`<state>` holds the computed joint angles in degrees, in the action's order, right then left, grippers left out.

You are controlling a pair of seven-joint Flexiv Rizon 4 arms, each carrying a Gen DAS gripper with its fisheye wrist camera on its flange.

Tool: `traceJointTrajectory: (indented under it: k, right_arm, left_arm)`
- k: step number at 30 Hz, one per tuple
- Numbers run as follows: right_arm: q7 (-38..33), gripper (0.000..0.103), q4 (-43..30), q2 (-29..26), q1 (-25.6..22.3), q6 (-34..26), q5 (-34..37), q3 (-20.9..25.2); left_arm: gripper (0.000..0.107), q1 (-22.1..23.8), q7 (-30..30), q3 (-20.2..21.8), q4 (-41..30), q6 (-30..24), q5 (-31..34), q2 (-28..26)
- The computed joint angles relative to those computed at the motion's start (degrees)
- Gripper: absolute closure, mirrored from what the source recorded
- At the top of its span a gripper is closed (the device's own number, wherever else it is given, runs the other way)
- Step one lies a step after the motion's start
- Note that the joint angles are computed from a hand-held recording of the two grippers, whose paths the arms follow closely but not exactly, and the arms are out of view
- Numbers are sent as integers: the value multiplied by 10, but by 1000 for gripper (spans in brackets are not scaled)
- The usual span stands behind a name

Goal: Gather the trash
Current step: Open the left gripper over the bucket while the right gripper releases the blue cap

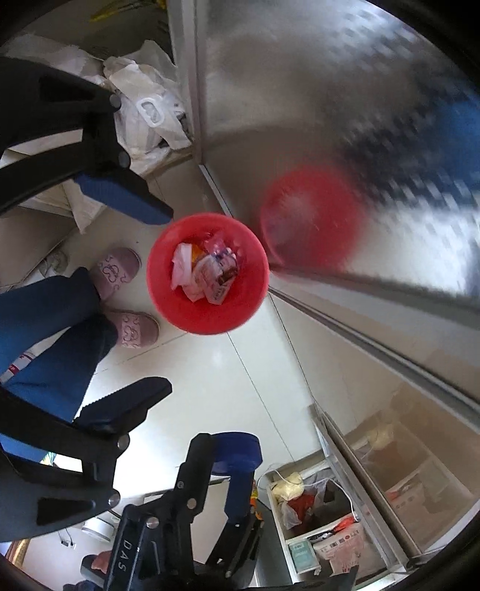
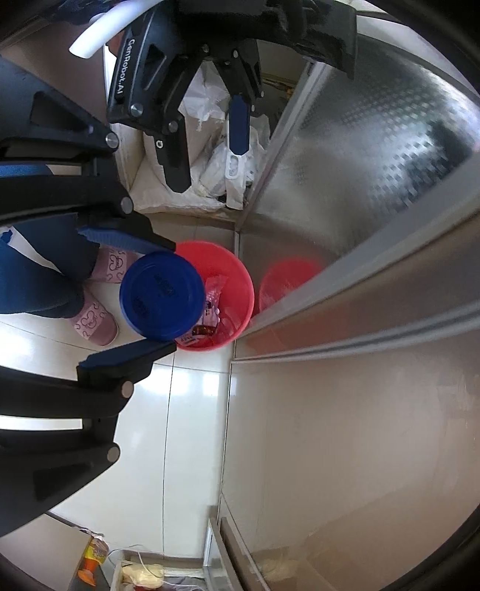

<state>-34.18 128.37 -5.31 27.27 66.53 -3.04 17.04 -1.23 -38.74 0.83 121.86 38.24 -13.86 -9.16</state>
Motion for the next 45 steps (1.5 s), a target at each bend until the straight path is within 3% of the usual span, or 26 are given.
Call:
traceJointTrajectory:
  k: [6, 9, 16, 23, 24, 27, 31, 34, 45]
  right_arm:
    - [-44, 60, -34, -28, 3, -5, 22, 7]
    - [-74, 60, -57, -47, 5, -13, 33, 12]
    - [-112, 60, -100, -79, 14, -40, 46, 15]
    - [-128, 60, -133, -97, 21, -68, 57, 18]
    - [-128, 58, -136, -98, 21, -78, 56, 17]
    - [-122, 35, -149, -107, 23, -96, 63, 16]
    - [-92, 17, -152, -107, 31, -110, 52, 11]
    - [-81, 11, -158, -98, 31, -138, 56, 13]
    - [22, 6, -166, -5, 40, -252, 14, 5]
  left_arm:
    - [15, 11, -20, 14, 10, 24, 15, 7]
    - [4, 22, -33, 22, 15, 28, 21, 10]
    - [4, 40, -65, 35, 21, 53, 53, 8]
    - [4, 62, -61, 40, 24, 49, 38, 8]
    - [4, 63, -61, 40, 25, 50, 39, 7]
    - [4, 65, -62, 42, 29, 57, 45, 9]
    - [4, 65, -53, 41, 32, 50, 45, 21]
    - [4, 65, -47, 41, 31, 40, 49, 32]
    - [4, 52, -22, 40, 9, -26, 35, 113]
